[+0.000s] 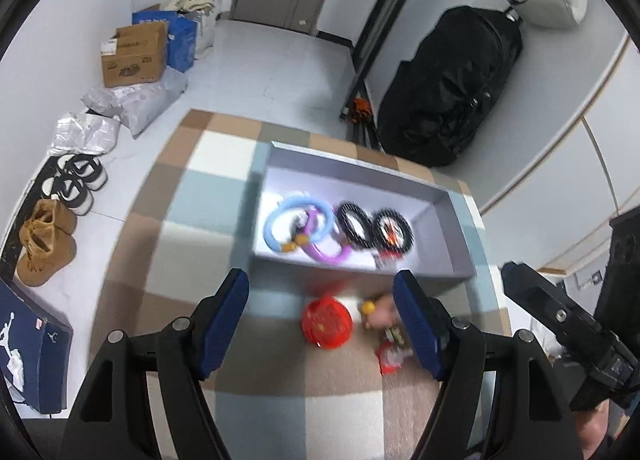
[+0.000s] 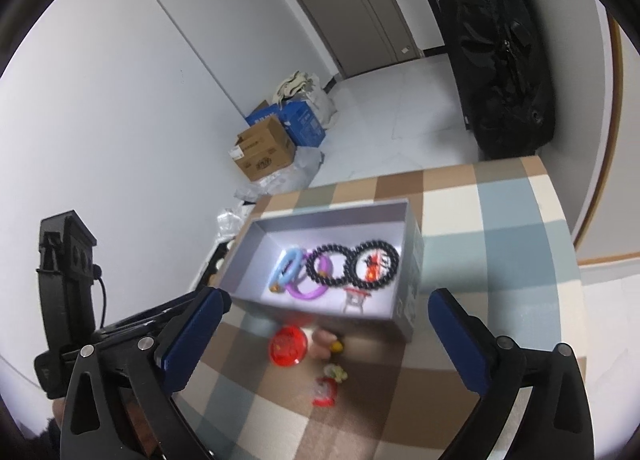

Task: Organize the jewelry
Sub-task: 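Move the left gripper back over the small red trinket beside the box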

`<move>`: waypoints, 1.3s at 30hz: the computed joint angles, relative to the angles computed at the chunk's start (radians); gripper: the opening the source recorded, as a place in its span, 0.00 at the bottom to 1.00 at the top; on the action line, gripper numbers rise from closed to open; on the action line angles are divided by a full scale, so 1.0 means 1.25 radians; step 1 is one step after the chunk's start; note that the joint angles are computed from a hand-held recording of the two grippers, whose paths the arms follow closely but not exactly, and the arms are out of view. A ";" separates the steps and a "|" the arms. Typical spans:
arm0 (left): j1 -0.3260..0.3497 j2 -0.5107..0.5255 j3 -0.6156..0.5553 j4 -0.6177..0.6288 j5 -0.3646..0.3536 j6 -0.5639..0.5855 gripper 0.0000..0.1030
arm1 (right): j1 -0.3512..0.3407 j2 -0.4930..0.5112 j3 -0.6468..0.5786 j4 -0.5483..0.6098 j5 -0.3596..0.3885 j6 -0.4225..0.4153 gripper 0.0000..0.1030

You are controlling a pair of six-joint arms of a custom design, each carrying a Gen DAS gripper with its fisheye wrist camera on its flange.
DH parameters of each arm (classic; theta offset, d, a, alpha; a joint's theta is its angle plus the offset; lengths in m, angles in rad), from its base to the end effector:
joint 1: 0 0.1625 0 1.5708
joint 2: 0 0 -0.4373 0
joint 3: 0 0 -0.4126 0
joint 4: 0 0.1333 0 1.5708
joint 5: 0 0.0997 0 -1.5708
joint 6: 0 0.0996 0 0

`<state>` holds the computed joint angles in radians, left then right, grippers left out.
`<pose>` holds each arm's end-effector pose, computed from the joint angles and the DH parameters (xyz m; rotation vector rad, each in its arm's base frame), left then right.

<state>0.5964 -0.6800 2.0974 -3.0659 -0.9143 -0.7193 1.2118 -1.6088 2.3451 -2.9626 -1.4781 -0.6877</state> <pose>-0.3118 -0.4462 -0.0412 0.3039 2.6473 -0.7484 -0.0171 -0.4513 0.3046 0.4944 -2.7150 0.8766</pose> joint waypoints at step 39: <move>-0.017 0.084 -0.060 0.091 -0.117 0.053 0.14 | -0.105 -0.093 -0.003 0.062 0.013 0.126 1.00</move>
